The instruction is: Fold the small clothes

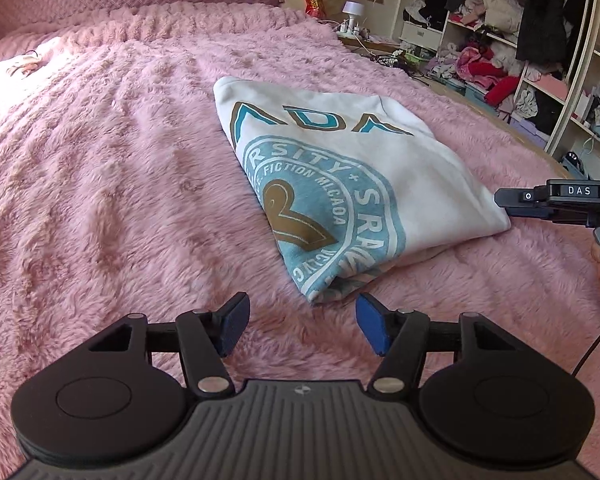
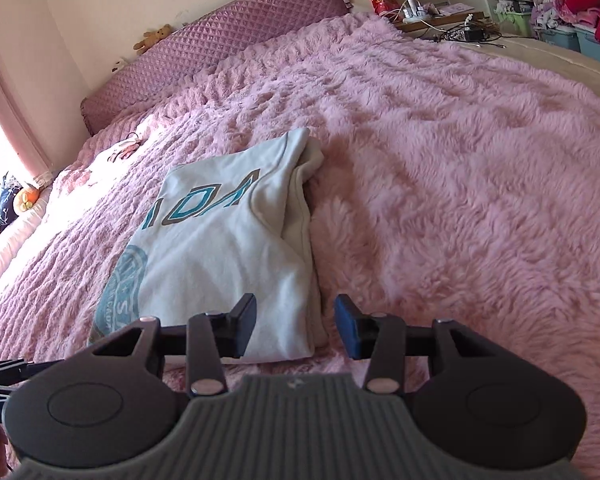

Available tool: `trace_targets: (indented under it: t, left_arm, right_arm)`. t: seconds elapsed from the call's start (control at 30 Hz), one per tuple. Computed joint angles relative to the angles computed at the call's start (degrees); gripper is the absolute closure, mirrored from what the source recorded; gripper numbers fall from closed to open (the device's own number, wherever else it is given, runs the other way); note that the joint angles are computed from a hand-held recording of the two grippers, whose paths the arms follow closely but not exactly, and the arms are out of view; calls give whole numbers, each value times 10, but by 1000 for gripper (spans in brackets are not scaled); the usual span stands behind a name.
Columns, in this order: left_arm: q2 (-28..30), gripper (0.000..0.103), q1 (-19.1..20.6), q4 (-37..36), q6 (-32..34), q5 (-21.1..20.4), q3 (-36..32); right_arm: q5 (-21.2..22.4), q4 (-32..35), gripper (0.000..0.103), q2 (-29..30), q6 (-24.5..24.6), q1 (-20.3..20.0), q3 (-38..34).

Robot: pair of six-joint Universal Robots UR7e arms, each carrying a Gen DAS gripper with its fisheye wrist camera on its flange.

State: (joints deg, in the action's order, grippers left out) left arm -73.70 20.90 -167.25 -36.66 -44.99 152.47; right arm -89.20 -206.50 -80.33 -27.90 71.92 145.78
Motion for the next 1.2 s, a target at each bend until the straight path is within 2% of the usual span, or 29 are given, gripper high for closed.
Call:
trace_targets:
  t: [0.07,0.13,0.2,0.37,0.43,0.47,0.53,0.67,0.73,0.83,0.93,1.03,1.07,1.1,1.17,1.2]
  left_arm:
    - [11,46,-4,-14,-7,8,1]
    - [16,69,-1,-33,-3,-1,1]
    - [26,80,10,-36,10,-2,-9]
    - [55,80,19,-31,17,2,-24]
    - [62,85,21,-33,16,3,-26]
    - [66,86,20,-33,15,5,-26]
    - [69,92,12,-25,16,15,-25]
    - [64,94,-25,48,-5,56,-31]
    - [57,95,-34,66,-16,60,-33]
    - [62,95,-27,82,-23,50,-42]
    - [83,95,0,85,-13,31,-56]
    - [73,93,10,80,-12,15,-55]
    - [62,91,10,83,-13,9,-53]
    - [52,87,9,83,-16,8,-49]
    - [20,82,6,88,-22,-3,-40]
    - [2,74,2,88,-25,-6,-31]
  right_arm:
    - [-9,1,63,7,7,6,-3]
    - [-5,6,63,5,10,5,-1]
    - [-3,12,63,3,9,5,0]
    - [4,13,63,2,11,4,3]
    - [8,25,73,-1,16,2,0]
    - [9,37,103,-4,15,2,-2]
    - [12,39,103,-5,5,0,-3]
    - [22,-7,103,-13,-1,3,7]
    - [30,-23,103,-21,-8,5,9]
    - [7,-31,103,-9,-27,13,-1]
    - [-26,-32,103,31,-41,5,-14]
    - [-8,-49,103,54,-23,-19,-13]
    - [-6,-52,101,54,-14,-21,-12]
    - [-8,-49,93,51,-7,-21,-12]
    - [2,-31,83,34,-2,-25,-10]
    - [14,-15,82,19,0,-29,-9]
